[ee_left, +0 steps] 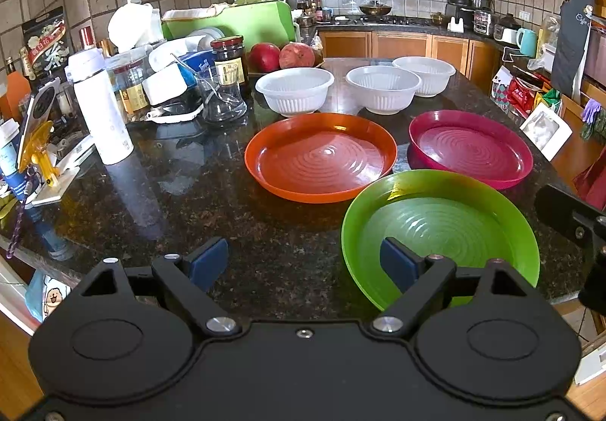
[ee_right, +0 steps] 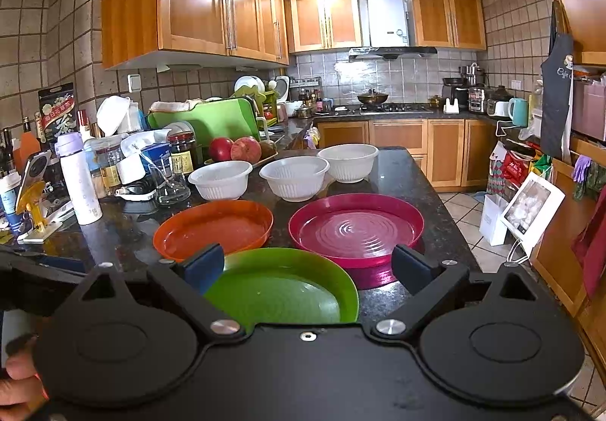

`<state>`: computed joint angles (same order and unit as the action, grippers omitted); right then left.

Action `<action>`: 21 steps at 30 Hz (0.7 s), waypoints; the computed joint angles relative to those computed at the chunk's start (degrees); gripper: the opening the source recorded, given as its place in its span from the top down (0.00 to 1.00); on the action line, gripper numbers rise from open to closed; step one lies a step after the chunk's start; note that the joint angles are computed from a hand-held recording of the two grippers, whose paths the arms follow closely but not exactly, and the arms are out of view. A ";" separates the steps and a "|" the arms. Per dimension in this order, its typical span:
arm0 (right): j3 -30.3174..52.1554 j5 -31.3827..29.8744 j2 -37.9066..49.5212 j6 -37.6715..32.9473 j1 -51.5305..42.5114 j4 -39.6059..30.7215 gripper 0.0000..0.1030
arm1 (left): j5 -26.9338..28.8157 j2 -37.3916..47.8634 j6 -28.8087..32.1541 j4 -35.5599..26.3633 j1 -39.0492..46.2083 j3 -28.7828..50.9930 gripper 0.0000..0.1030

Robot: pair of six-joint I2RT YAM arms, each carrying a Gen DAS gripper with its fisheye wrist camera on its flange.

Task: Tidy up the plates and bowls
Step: 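Move the left tool toward the rim of the green plate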

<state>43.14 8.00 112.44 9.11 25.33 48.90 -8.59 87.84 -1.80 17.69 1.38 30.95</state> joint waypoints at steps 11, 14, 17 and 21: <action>3.98 -1.12 0.35 2.25 -1.17 -7.89 0.03 | 5.30 2.34 -0.13 -6.12 1.83 4.13 0.15; 5.90 -1.76 1.11 1.17 -1.52 -10.86 0.06 | 6.86 3.08 0.16 -6.93 2.43 4.94 0.15; 5.36 1.05 2.06 -0.15 -0.67 -8.36 0.07 | 7.33 3.78 0.23 -7.81 2.72 5.84 0.15; 6.28 0.44 2.33 -0.36 -0.99 -9.15 0.10 | 9.87 4.98 0.50 -10.21 3.78 7.78 0.15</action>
